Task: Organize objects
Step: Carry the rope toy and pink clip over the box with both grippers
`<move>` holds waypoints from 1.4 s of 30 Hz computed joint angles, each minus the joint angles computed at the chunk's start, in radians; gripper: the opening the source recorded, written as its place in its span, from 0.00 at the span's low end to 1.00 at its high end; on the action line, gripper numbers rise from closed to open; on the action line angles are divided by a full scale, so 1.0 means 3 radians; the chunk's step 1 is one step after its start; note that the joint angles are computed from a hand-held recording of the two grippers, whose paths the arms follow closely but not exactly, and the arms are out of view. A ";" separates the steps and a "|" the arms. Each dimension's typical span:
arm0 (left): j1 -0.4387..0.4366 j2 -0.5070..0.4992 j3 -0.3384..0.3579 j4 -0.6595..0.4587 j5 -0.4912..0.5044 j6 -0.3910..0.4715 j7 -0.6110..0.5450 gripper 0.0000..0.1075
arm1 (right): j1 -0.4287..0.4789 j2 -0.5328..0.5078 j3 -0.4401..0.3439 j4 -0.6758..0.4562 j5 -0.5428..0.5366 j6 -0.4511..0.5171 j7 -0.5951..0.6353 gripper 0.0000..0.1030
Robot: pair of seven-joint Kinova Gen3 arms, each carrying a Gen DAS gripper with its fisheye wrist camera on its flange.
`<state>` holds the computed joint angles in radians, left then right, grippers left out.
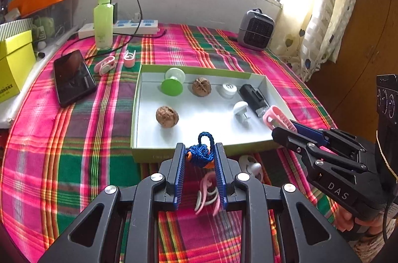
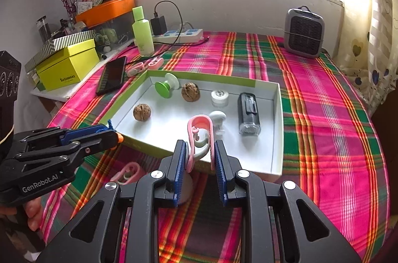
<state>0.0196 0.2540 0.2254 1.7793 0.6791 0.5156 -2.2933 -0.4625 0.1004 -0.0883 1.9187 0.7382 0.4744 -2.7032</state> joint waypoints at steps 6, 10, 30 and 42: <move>0.0114 0.0133 -0.0052 -0.0185 -0.0250 0.0014 0.0284 0.20 | 0.0102 0.0136 0.0025 -0.0145 -0.0368 -0.0079 0.0480 0.24; 0.0160 0.0220 -0.0065 -0.0282 -0.0413 -0.0005 0.0490 0.20 | 0.0114 0.0216 0.0082 -0.0246 -0.0549 -0.0080 0.0732 0.24; 0.0300 0.0511 -0.0034 -0.0578 -0.1054 -0.0007 0.1095 0.20 | 0.0424 0.0615 0.0076 -0.0751 -0.1769 -0.0007 0.2376 0.24; 0.0416 0.0607 -0.0108 -0.0709 -0.1341 0.0029 0.1355 0.20 | 0.0656 0.0783 -0.0051 -0.0974 -0.2360 0.0133 0.3151 0.24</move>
<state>0.1443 0.4362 0.1929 1.5665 0.2767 0.5244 -1.8870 -0.2658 0.3352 -0.1035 1.6264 0.0302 0.5144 -1.7579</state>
